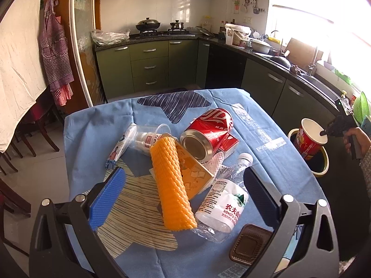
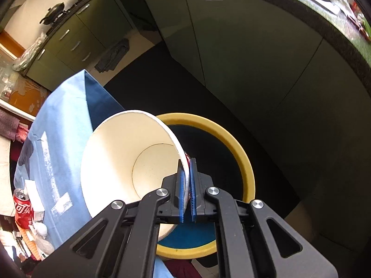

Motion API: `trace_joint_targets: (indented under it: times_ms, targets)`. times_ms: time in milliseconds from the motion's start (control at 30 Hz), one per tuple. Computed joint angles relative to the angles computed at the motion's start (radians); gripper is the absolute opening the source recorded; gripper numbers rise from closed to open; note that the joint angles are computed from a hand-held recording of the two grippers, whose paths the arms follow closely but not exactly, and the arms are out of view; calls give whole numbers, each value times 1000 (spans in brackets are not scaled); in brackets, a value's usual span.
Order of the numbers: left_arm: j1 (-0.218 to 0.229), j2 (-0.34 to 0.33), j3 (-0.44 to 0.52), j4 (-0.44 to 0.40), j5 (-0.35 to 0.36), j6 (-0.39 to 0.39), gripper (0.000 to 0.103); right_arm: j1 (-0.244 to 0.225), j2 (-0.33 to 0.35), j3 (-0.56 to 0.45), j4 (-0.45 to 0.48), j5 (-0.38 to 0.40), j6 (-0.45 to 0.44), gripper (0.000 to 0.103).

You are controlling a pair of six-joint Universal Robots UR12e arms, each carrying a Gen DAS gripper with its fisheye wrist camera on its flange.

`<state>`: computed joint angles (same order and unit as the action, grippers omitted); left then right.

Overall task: Collect trash
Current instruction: 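Carry the cup over the yellow-rimmed bin and open the right tool, then grasp the orange mesh foam sleeve with the left tool and lift it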

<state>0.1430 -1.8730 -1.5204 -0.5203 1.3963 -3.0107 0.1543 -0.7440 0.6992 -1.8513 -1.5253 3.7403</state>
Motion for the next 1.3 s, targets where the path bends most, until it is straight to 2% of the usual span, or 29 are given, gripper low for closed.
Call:
trace_joint_targets:
  times_ms: [200,233,300,433,567,700,900,933,967,1000,1067,1100,1133,1167,1300]
  targets:
    - [2,-12,21,-63,5,-3,97,-15,0,53,-17,-3,27,10]
    - [1,-15,24,-70,8,-4,97,-16,-2,55,-18,-6,27,13]
    - [0,-23,33,-89,6,-7,97,-15,-9,64,-25,-16,30,24]
    - [-3,-39,48,-119,4,-4,97,-8,-22,65,-30,-23,15,24]
    - [-5,-61,72,-155,32,-16,97,3,-22,52,-26,-19,-11,24]
    - [-5,-84,94,-188,67,-30,97,11,-11,30,-18,-4,-25,25]
    - [11,-104,109,-211,69,-69,96,21,14,-12,3,6,-41,25]
    - [12,-105,110,-217,66,-71,91,22,15,-15,5,6,-41,25]
    - [14,-108,114,-228,62,-71,77,23,16,-16,4,6,-41,25]
    - [17,-112,121,-248,51,-69,69,24,15,-13,3,7,-41,25]
    - [24,-118,129,-283,22,-67,44,27,24,-29,7,9,-39,25]
    - [26,-119,131,-293,12,-64,37,29,30,-37,7,9,-37,28]
    - [28,-120,130,-300,1,-63,24,30,33,-42,5,10,-36,33]
    - [29,-120,128,-302,-10,-64,15,30,31,-38,-1,12,-37,34]
    - [28,-98,101,-242,1,-51,13,36,12,-11,-32,10,-52,35]
